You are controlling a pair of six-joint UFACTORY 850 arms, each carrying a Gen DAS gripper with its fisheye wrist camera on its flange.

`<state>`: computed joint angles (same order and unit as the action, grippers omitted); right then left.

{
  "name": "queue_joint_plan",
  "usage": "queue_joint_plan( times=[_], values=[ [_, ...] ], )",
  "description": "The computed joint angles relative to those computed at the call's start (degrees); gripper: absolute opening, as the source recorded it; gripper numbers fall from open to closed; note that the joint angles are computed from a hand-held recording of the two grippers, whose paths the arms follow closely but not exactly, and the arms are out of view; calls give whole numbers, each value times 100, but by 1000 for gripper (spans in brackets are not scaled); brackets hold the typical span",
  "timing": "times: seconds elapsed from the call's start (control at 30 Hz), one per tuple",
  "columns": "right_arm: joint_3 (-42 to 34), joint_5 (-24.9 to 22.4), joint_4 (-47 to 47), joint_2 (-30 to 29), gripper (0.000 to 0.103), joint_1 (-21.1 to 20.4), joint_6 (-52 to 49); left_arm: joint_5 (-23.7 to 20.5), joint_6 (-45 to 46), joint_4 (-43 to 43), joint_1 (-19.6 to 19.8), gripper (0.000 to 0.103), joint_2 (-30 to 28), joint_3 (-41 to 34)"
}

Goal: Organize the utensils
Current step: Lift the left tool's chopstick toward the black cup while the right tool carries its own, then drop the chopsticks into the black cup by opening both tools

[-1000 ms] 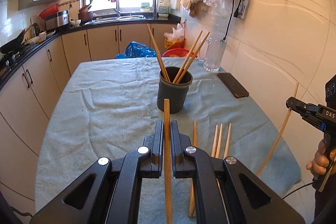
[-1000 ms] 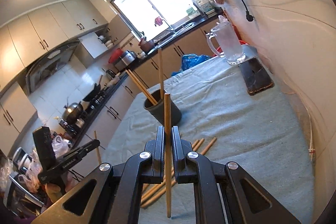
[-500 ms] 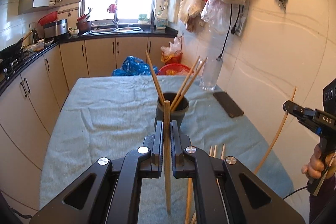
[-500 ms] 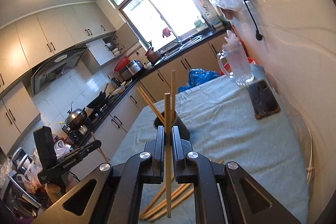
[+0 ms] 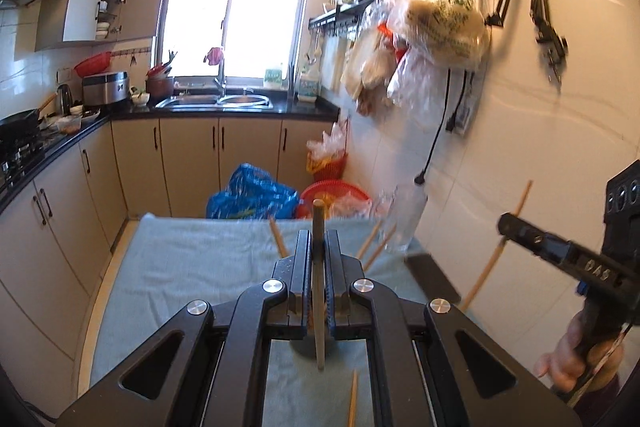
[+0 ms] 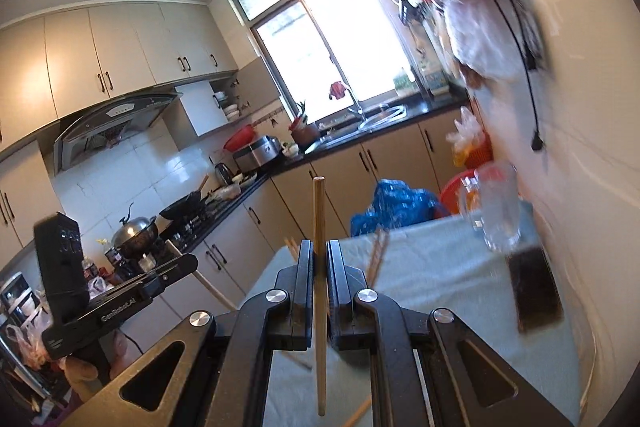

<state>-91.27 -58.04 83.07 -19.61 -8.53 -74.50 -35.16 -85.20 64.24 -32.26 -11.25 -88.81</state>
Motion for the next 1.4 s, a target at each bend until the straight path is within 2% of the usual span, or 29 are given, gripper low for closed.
queue_joint_plan(
  times=[0.33, 0.43, 0.6, 0.67, 0.7, 0.73, 0.77, 0.8, 0.83, 0.97, 1.03, 1.07, 1.13, 1.23, 1.33, 1.4],
  values=[
    [-994, 1457, -25, -696, 7, 690, 205, 177, 771, -757, 427, 6, -780, -1083],
    [-1285, 1612, -459, -1022, 7, 808, 656, 143, 1233, -1232, 512, 6, -1033, -1220],
    [-1583, 1574, -1149, -1455, 7, 869, 1327, 108, 1623, -1617, 543, 6, -1217, -1195],
    [-1630, 1517, -1249, -1546, 8, 855, 1438, 176, 1582, -1609, 541, 11, -1168, -1088],
    [-1624, 1495, -1236, -1573, 9, 841, 1468, 248, 1604, -1647, 547, 29, -1121, -1018],
    [-1628, 1467, -1237, -1595, 11, 825, 1527, 368, 1530, -1620, 551, 55, -1036, -900],
    [-1608, 1435, -1218, -1595, 14, 811, 1550, 520, 1221, -1387, 542, 67, -904, -708],
    [-1579, 1423, -1177, -1584, 25, 794, 1540, 626, 863, -1094, 538, 79, -794, -551],
    [-1523, 1436, -1113, -1548, 37, 780, 1489, 728, 422, -730, 523, 81, -658, -364],
    [-1156, 1445, -802, -1265, 57, 699, 1131, 1359, -303, -290, 542, 86, -113, 288],
    [-925, 1425, -654, -1078, 70, 648, 904, 1538, -630, -73, 521, 91, 107, 543],
    [-764, 1450, -544, -952, 72, 621, 744, 1566, -875, 126, 492, 92, 208, 663],
    [-414, 1442, -292, -677, 83, 549, 394, 1530, -1755, 880, 387, 95, 466, 987],
    [95, 1220, 170, -308, 90, 381, -73, 1282, -2415, 1482, 177, 95, 725, 1299],
    [571, 676, 712, -26, 96, 148, -398, 983, -2832, 1846, -34, 96, 928, 1546],
    [784, -27, 983, 40, 102, -67, -443, 793, -3023, 1993, -175, 96, 1028, 1680]
  ],
)
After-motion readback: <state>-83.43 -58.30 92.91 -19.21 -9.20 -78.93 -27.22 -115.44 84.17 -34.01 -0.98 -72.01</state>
